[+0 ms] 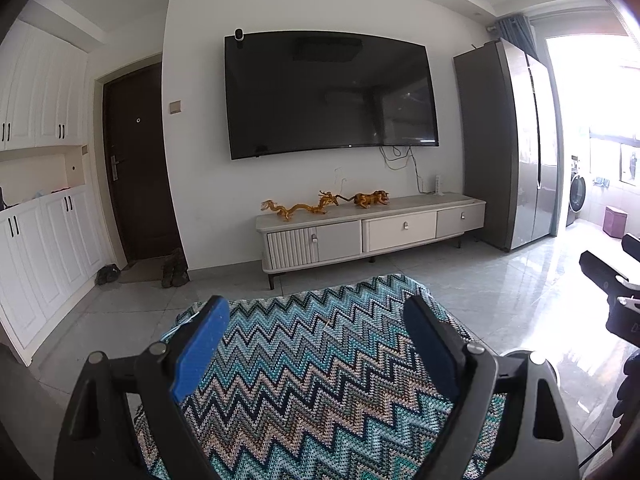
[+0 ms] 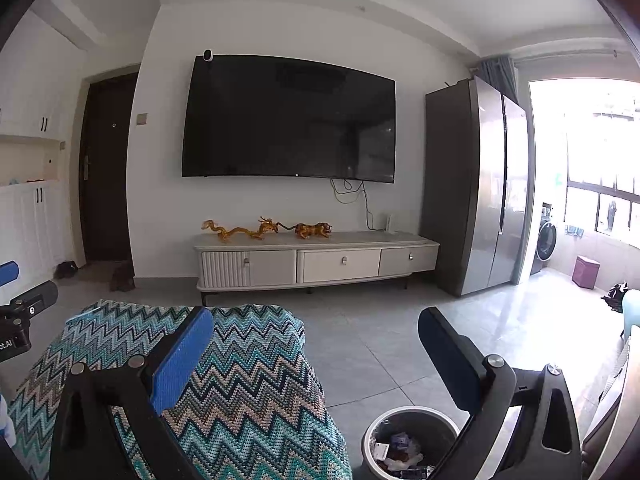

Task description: Collect trash

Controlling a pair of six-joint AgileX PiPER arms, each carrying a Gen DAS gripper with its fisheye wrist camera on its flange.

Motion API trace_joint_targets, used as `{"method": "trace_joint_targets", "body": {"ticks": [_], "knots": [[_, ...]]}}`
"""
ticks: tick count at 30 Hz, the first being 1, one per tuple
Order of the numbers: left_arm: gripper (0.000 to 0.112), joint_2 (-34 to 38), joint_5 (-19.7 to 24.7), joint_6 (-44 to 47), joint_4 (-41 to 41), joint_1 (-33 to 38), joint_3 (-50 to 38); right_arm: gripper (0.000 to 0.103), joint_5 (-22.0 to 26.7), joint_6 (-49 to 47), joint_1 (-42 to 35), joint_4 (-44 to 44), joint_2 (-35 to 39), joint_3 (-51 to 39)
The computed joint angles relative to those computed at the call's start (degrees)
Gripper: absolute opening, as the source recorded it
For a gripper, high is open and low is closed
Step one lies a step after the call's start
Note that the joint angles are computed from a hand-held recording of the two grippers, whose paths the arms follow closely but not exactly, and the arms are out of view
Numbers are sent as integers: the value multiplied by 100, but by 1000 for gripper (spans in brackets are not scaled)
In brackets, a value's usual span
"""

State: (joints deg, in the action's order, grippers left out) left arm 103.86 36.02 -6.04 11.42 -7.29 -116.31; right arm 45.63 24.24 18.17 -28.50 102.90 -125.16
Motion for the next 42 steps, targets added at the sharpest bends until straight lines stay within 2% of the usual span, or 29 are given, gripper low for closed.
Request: {"method": "trace_joint_targets", "body": {"ticks": [42], "knots": [[89, -24, -56, 22, 83, -68, 99, 103, 74, 158, -16, -154, -69, 91]]}}
